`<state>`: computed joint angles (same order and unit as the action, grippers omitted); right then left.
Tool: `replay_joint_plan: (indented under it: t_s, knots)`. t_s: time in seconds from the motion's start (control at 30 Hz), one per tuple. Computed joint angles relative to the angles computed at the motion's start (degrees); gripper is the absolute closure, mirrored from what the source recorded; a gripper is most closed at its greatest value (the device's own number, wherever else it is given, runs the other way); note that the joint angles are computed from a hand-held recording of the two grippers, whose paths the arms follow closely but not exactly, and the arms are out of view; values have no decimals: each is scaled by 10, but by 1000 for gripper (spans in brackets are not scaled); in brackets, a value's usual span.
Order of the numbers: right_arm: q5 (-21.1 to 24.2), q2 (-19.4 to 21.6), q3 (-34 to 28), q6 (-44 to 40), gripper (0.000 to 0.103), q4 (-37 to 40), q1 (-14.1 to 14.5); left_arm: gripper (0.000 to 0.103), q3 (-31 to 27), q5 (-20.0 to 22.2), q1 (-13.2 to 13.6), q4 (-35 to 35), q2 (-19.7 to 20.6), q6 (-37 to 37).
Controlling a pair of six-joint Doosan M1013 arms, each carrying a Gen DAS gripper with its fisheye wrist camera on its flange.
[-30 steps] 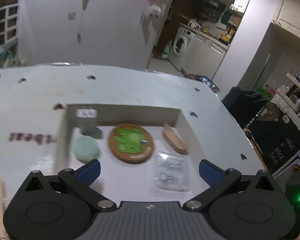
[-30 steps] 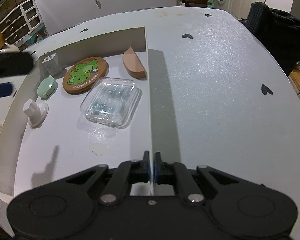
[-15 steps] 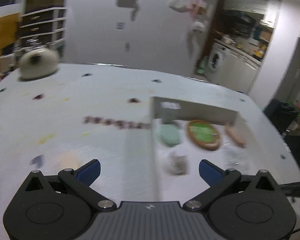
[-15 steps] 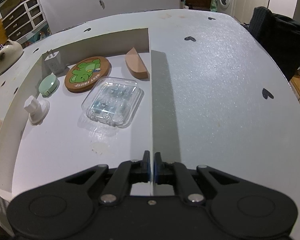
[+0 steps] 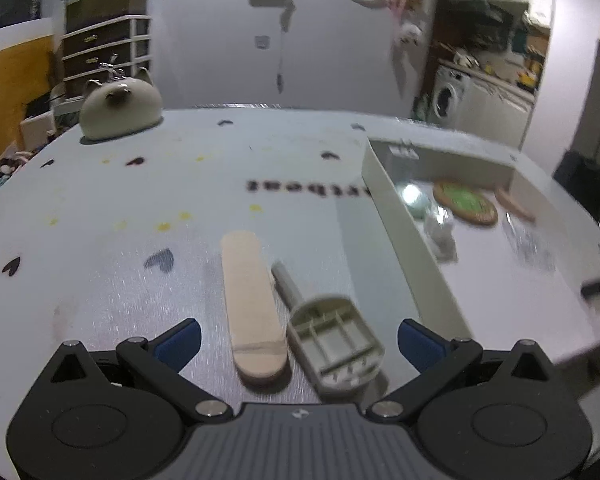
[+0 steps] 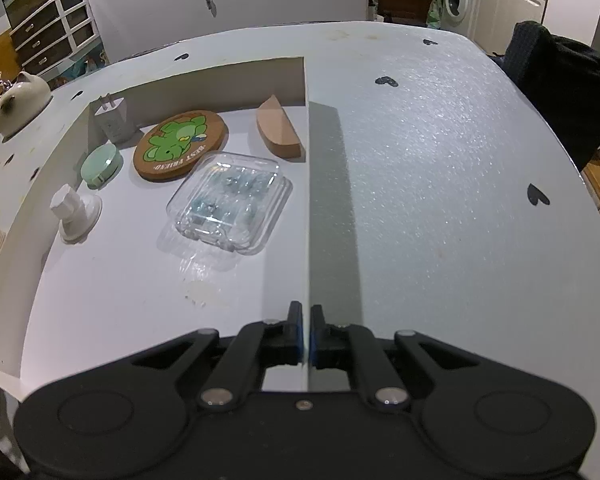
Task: Organize rigid objects
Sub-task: 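Move the left tool back to the grey-white plastic caddy on the table, then grasp the grey-white plastic caddy with the left tool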
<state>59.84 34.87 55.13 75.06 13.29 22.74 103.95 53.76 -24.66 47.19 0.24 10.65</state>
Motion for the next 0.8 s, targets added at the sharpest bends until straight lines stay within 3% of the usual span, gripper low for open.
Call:
replay_joint_plan:
  t_s: [0.47, 0.6, 0.8]
  knots:
    - [-3, -1, 2, 2, 97, -6, 2, 10, 14, 20, 6, -6, 6, 61]
    - [-4, -1, 1, 7, 97, -9, 2, 14, 5, -3, 21, 8, 14, 82]
    - [-4, -1, 2, 15, 97, -14, 4, 19, -17, -51, 45, -5, 33, 180]
